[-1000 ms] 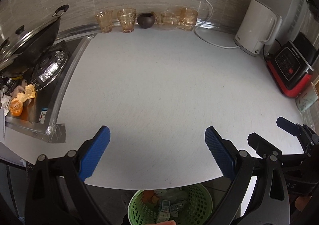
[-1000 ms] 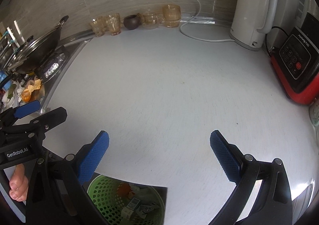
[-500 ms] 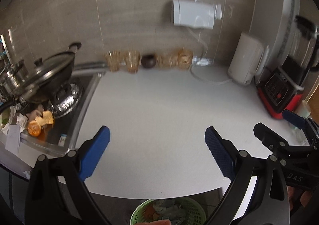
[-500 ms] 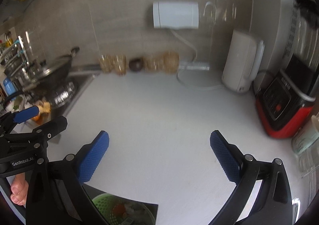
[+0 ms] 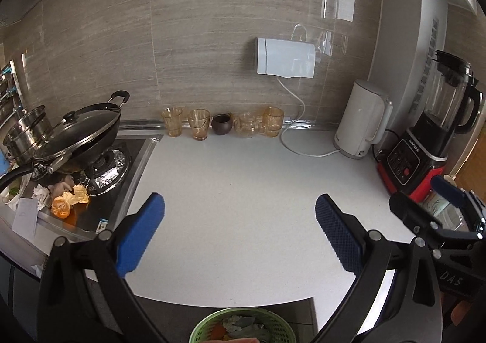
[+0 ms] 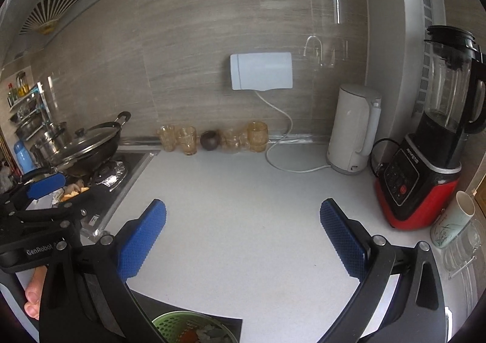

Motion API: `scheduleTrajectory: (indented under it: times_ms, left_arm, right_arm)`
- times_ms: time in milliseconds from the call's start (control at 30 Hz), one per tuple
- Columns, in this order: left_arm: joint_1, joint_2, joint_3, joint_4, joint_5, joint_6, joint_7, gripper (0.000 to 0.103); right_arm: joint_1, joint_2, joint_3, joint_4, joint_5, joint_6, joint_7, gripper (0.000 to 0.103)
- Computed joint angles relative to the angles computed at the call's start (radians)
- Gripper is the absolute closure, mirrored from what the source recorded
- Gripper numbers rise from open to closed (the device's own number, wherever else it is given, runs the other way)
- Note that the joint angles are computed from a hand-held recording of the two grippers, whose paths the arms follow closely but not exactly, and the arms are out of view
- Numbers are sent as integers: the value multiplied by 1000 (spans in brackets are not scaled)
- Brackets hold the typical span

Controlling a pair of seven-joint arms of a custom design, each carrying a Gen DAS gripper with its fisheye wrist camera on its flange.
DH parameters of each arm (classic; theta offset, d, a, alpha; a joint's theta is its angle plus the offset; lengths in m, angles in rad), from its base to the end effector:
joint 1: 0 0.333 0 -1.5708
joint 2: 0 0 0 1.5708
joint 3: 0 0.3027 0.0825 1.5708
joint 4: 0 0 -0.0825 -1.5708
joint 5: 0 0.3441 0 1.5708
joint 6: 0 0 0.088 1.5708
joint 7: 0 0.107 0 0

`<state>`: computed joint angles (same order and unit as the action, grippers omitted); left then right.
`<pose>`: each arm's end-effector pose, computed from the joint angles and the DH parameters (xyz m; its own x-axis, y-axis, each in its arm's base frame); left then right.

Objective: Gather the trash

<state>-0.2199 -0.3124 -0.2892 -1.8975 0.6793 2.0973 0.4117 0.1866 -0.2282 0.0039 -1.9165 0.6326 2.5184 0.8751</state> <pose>0.4083 -0.2210 0.6802 0.4109 -0.9111 0.0329 -0.5692 -0.2845 -0.7714 0.4933 0.0900 0.6791 0.5363 -0.8405 -0.0769 -0.5101 -0.2502 -0.8229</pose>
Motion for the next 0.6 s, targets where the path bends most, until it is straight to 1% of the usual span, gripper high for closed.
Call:
scheduleTrajectory:
  times_ms: [100, 267, 500, 600]
  left_arm:
    - [-2, 18, 2, 15, -15, 2, -4, 8]
    - [-5, 42, -3, 32, -17, -25, -11, 8]
    - [-9, 41, 1, 32, -20, -51, -22, 8]
    - [-10, 37, 6, 27, -27, -47, -24, 8]
  right_arm:
    - [-4, 10, -8, 4, 4, -10, -6, 2]
    - [-12, 29, -11, 12, 4, -22, -11, 2]
    - [-12, 41, -11, 17, 23, -33, -18, 2]
    - [-12, 44, -8, 20, 23, -39, -15, 2]
